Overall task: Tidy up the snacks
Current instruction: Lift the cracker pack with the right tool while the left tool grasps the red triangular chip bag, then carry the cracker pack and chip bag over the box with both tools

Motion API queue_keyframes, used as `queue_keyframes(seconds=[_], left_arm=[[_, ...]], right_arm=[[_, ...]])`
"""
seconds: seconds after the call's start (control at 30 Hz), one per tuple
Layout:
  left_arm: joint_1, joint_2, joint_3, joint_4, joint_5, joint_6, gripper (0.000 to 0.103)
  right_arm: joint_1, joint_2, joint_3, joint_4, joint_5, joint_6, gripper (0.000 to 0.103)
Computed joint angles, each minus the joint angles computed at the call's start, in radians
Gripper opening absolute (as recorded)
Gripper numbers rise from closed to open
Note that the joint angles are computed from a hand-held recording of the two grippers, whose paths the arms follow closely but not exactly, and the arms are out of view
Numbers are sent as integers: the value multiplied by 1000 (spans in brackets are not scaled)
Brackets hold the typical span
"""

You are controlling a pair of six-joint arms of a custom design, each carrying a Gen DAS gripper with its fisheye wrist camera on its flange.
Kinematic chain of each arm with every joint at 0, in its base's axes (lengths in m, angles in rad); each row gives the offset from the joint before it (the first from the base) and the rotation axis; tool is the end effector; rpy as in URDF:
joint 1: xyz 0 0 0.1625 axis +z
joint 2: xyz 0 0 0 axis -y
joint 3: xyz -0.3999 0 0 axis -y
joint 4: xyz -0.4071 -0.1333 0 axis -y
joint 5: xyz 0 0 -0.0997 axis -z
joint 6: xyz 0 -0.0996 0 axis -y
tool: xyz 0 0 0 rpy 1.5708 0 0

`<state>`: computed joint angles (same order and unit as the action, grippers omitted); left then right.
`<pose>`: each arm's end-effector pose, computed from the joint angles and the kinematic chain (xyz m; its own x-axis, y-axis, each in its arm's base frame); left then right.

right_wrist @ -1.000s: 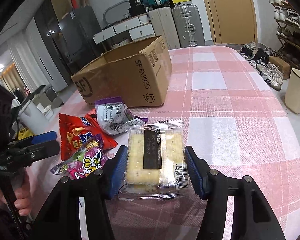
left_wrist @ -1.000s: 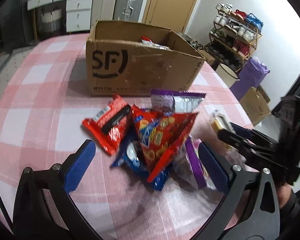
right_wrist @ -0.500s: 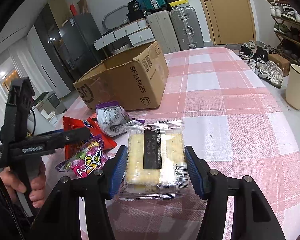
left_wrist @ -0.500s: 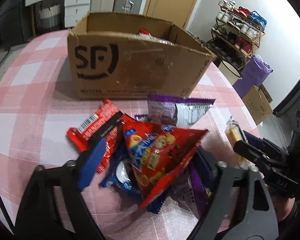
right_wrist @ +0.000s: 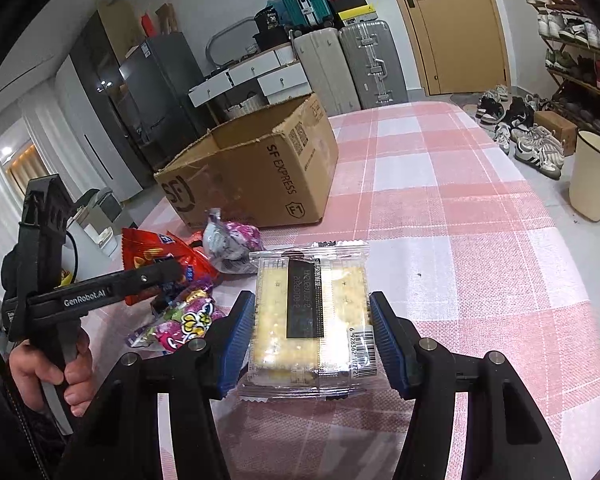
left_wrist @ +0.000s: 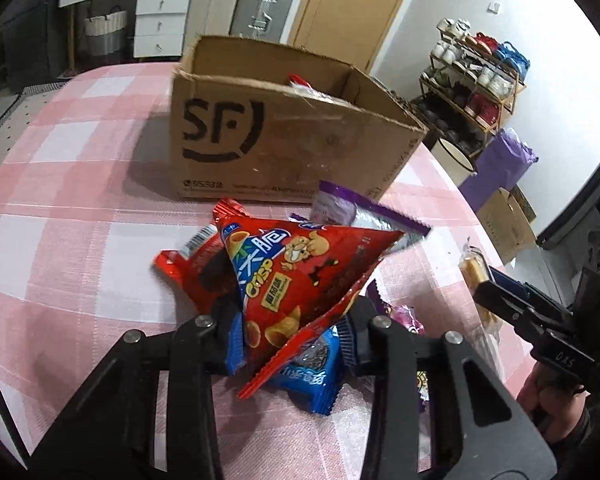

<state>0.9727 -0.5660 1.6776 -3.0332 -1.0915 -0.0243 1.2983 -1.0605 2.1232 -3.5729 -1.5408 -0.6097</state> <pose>-0.2134 -0.6315 -0.0367 -0.8351 0.3497 -0.4246 0.5086 0.7848 -0.3541 -0.0121 -0.5496 0.1775 -0.8855 -0.1241 0.4477 -0.4247 0.6067 -0.6719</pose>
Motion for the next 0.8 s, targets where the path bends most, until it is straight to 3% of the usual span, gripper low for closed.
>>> queue_keyframes(seconds=[0.3,0.57,0.8], left_arm=[[-19,-57,67,-41,-26,8,34],[-67,-128,166,-129,27,2,34],[-91,-190,185,-113,42,19,34]], right_arm=[[30,-17,37,-46,-18,-9,58],[60,-38,52,-52,-5,-24,58],[104,-66,29,9,23,-20,58]])
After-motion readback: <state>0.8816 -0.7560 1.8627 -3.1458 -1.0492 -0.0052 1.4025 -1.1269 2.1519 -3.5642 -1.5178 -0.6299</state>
